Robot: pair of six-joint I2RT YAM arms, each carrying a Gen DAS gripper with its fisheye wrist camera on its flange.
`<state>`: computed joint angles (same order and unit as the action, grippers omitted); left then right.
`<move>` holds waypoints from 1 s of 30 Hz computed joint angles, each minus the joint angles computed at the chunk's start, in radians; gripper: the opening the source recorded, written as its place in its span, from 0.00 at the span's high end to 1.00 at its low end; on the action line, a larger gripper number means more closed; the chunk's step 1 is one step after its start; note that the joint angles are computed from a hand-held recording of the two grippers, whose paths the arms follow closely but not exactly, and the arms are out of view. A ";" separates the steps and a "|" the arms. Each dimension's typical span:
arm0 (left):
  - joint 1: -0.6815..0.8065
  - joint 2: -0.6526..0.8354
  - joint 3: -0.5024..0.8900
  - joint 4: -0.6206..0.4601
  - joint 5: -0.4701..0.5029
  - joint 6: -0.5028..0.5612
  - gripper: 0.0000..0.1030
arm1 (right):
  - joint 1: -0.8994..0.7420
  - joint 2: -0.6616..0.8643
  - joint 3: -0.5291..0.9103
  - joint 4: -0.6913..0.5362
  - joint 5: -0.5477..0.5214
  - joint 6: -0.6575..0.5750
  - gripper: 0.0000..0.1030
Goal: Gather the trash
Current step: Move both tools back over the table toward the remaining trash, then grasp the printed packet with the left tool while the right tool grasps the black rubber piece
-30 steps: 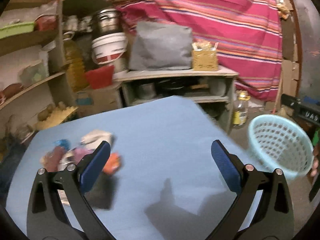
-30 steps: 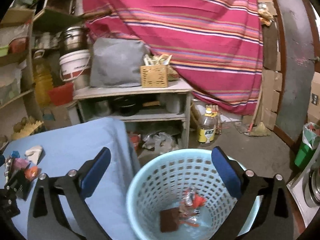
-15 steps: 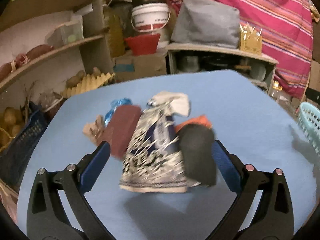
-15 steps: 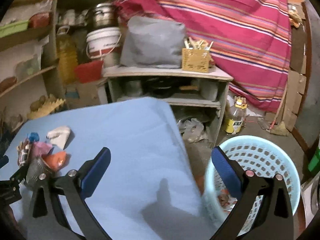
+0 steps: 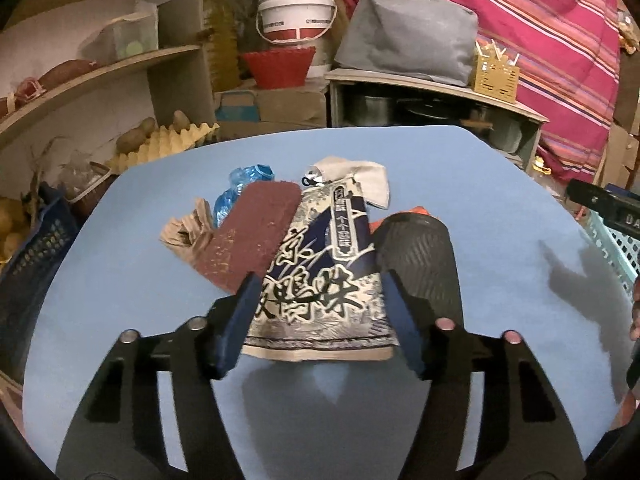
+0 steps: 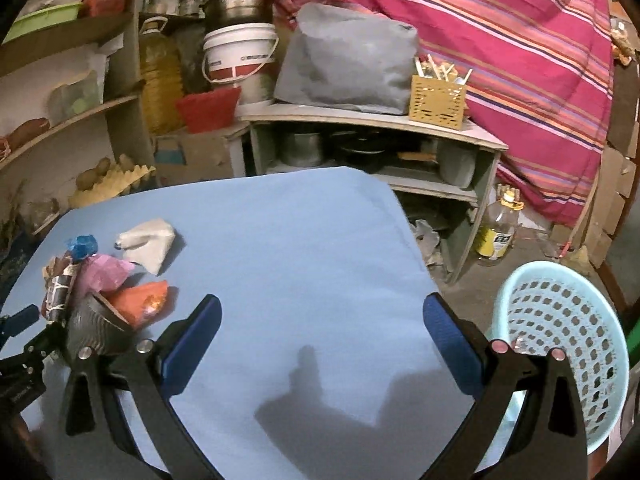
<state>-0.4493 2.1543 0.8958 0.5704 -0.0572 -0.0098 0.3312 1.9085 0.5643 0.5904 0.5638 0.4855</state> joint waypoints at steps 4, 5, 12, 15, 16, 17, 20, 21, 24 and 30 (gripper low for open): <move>0.018 0.000 0.009 -0.029 0.038 0.007 0.73 | 0.016 0.018 0.027 -0.007 -0.017 0.013 0.04; 0.024 0.004 0.019 -0.049 0.048 0.008 0.78 | 0.021 0.023 0.032 -0.007 -0.020 0.015 0.04; 0.054 -0.033 -0.033 -0.010 0.080 0.006 0.93 | 0.093 0.060 0.089 -0.045 0.013 0.027 0.04; 0.063 -0.071 -0.076 0.032 0.077 0.015 0.94 | 0.131 0.079 0.121 -0.070 0.033 0.029 0.05; 0.069 -0.087 -0.092 0.045 0.077 0.017 0.94 | 0.138 0.084 0.128 -0.075 0.038 0.030 0.05; 0.076 -0.104 -0.107 0.055 0.080 0.018 0.94 | 0.153 0.092 0.141 -0.086 0.046 0.034 0.04; 0.104 -0.142 -0.136 0.074 0.096 0.016 0.94 | 0.189 0.109 0.169 -0.098 0.045 0.042 0.04; 0.118 -0.153 -0.139 0.074 0.105 0.012 0.95 | 0.203 0.117 0.183 -0.104 0.047 0.045 0.04; 0.154 -0.171 -0.145 0.070 0.136 0.004 0.96 | 0.235 0.143 0.229 -0.133 0.046 0.042 0.05; 0.197 -0.178 -0.154 0.084 0.146 -0.007 0.97 | 0.286 0.197 0.331 -0.195 0.037 0.043 0.05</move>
